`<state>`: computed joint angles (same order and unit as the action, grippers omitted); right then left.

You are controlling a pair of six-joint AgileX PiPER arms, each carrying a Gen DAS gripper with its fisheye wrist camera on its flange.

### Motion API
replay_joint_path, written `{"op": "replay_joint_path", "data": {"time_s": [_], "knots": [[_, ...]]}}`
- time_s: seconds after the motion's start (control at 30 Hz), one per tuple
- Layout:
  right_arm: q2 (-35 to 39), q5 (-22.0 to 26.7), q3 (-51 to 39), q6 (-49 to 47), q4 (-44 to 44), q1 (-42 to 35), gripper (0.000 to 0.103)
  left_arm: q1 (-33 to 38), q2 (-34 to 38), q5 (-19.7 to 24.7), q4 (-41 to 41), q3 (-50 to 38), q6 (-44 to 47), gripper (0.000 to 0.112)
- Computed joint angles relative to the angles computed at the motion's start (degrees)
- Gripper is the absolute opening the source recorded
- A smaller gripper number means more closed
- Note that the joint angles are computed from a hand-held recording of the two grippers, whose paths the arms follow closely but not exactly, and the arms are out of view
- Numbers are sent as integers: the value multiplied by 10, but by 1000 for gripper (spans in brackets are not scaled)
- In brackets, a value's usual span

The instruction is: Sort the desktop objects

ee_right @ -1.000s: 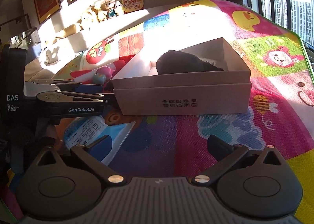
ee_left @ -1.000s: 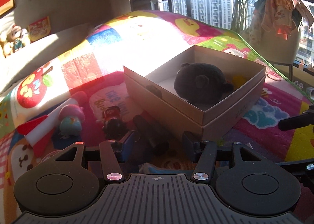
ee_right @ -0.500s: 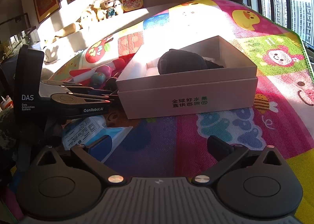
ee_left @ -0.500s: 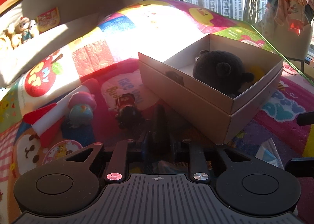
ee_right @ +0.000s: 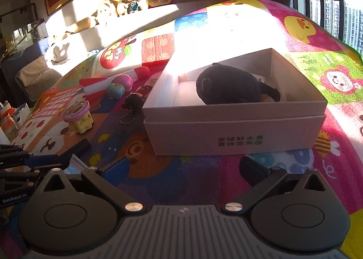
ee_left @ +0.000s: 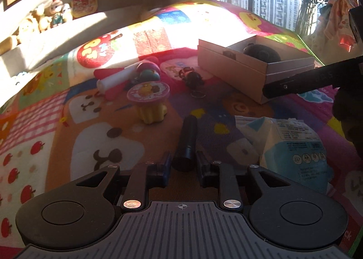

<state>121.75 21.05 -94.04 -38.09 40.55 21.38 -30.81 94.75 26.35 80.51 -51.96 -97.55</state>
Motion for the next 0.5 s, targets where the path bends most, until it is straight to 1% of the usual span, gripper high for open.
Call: {"op": "replay_joint_path", "data": {"time_s": [0.07,0.1,0.13,0.17,0.2,0.23,0.27,0.3,0.4,0.43,0.5], "knots": [[32,22,-63,66,-58,13,103,2,-8,2,20,12,-28,33],[44,32,-86,80,-71,18,103,3,-11,3,24,15,-34,38],[56,38,-105,72,-72,22,103,2,-13,6,30,19,-41,45],[63,35,-116,87,-96,28,103,1,-16,12,33,22,-46,50],[65,30,-120,107,-123,33,103,-1,-18,19,35,26,-50,58],[63,32,-121,106,-126,35,103,-2,-21,24,38,30,-55,63],[59,42,-118,86,-107,32,103,-2,-24,26,39,34,-58,67],[50,62,-111,44,-65,26,103,0,-27,23,41,37,-63,73],[21,136,-78,-71,33,8,103,-1,-28,27,53,43,-81,83],[11,155,-61,-102,49,7,103,-1,-27,29,55,42,-84,85],[-5,158,-27,-136,57,14,103,0,-24,29,52,38,-82,86]]}}
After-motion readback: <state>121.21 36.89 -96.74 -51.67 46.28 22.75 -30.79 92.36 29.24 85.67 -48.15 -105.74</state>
